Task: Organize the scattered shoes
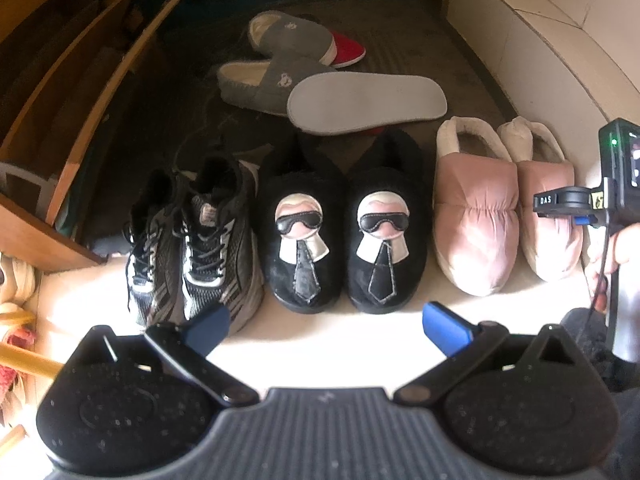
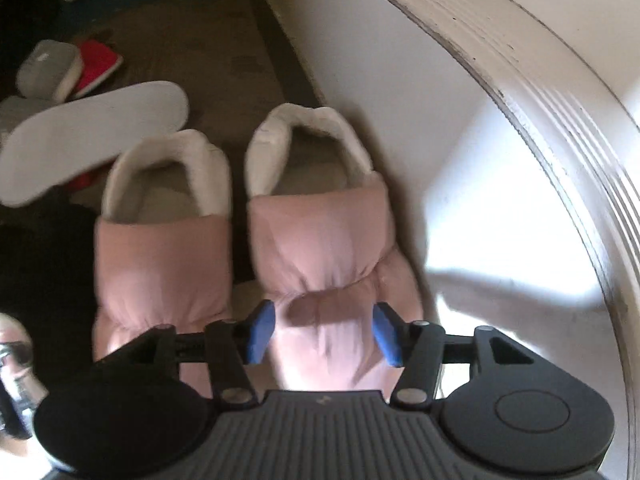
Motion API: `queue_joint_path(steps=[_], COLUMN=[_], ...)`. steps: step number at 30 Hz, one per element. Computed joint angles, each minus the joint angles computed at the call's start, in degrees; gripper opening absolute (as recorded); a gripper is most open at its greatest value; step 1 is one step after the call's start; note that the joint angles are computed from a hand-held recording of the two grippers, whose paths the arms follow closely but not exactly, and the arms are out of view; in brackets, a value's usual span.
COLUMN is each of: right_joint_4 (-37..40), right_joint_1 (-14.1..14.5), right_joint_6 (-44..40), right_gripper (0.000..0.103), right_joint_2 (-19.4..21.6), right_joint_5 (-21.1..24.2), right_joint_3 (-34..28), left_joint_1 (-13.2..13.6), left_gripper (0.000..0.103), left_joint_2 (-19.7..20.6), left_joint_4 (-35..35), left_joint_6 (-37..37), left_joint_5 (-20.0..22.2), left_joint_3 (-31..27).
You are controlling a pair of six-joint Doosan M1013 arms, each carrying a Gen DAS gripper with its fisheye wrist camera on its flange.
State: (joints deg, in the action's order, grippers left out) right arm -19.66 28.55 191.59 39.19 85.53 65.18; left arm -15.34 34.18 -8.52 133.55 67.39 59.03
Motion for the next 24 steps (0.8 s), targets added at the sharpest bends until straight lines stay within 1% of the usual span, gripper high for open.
queue_joint_path(steps=[1,2,4,7,8,11,13,16,17,21,24], right_joint_4=[0.5,1.5,2.3,3.2,3.5,3.6,4.1,5.1,5.0,4.2,3.3], right_joint_1=[-0.1,-0.3,-0.4,-0.6,-0.7,-0.7,-0.7,-0.6,-0.4,-0.1,0.0], right_joint_6=[0.9,2.3,3.6,-0.7,-1.8,-2.1,-2.2,-6.2,-7.7,-6.2,-7.0], right_gripper=[0.062,0.062,0.064,0.061,0.058,0.053,0.052,0.052,0.052,0.06,0.061], right_joint_2=[-0.5,-1.4,-2.1,-1.4,-1.1,-1.0,-1.3,-1.2,-0.7,0.2,0.2], right_joint_5=[-1.5,-4.4,-7.0,-7.1,-6.9,-7.1,-8.1,-9.3,-8.2,-3.7,-0.9], right_joint_3=[1.1,2.9,4.3,3.9,3.5,3.3,3.4,3.3,2.5,0.3,-1.6], left_joint_1=[-0.1,-0.2,-0.3,-0.3,-0.3,-0.3,-0.3,-0.3,-0.3,-0.3,-0.2], left_gripper=[0.103,0.103,0.103,0.103,0.103,0.103,0.103,0.103,0.103,0.103,0.103], left_joint_2=[-0.1,-0.2,-0.2,-0.3,-0.3,-0.4,-0.4,-0.5,-0.5,-0.6,-0.5], left_joint_4=[0.2,0.3,0.3,0.3,0.2,0.2,0.1,0.1,0.1,0.0,-0.3], left_joint_6=[-0.1,-0.1,0.1,0.1,0.1,0.0,0.0,0.0,0.0,-0.2,-0.3], left_joint_5=[-0.2,-0.3,-0.5,-0.7,-0.8,-1.0,-1.1,-1.4,-1.4,-2.5,-2.7], left_joint_3=[0.4,0.5,0.6,0.7,0.7,0.7,0.7,0.8,0.8,0.9,0.7])
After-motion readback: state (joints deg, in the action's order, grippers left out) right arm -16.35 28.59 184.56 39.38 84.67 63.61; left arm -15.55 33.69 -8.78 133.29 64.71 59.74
